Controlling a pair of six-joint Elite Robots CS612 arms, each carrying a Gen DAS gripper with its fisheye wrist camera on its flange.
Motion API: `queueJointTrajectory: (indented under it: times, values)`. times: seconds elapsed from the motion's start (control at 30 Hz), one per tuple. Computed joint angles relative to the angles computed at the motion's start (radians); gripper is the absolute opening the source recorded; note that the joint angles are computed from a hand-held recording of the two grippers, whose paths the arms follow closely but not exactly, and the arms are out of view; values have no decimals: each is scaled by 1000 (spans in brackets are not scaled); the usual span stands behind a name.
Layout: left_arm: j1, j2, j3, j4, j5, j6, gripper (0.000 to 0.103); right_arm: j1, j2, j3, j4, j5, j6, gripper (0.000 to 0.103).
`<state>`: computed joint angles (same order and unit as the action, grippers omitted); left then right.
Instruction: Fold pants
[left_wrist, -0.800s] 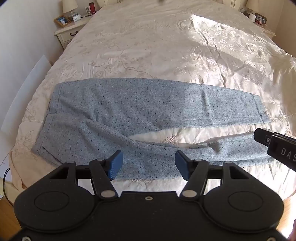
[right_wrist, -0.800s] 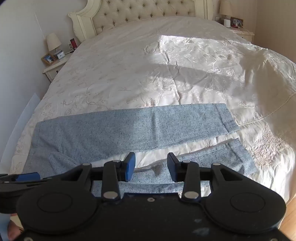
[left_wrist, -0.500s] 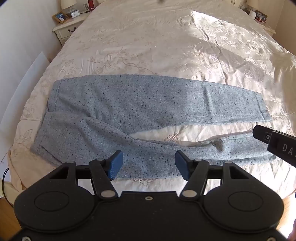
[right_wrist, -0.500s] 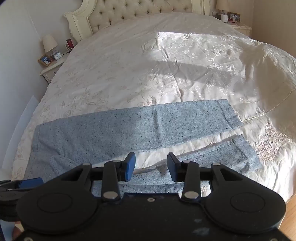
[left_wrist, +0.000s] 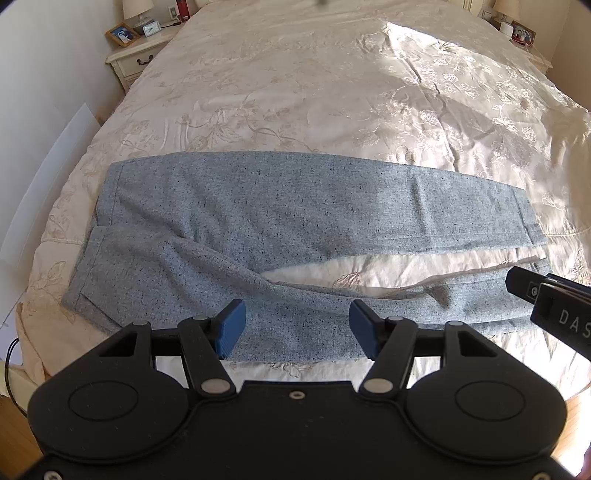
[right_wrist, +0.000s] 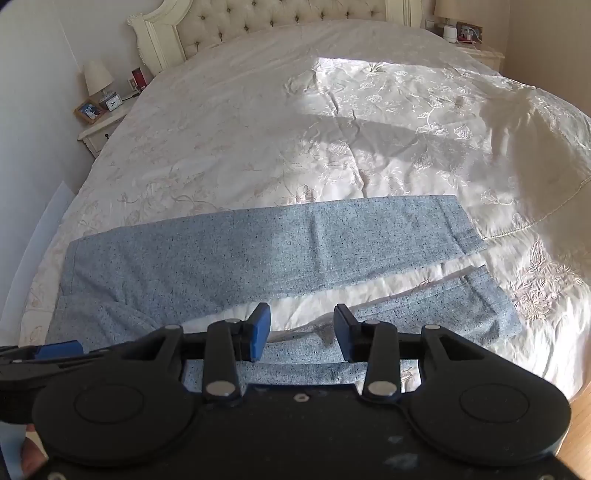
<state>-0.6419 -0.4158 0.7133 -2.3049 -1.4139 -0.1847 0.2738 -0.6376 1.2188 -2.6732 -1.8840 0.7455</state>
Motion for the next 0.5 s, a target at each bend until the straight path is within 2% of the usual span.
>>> queueJointTrajectory:
  times: [0.5]
  values:
    - [-3,-2,8,-4,7,31,66,1,-2,-19,88,0,15,40]
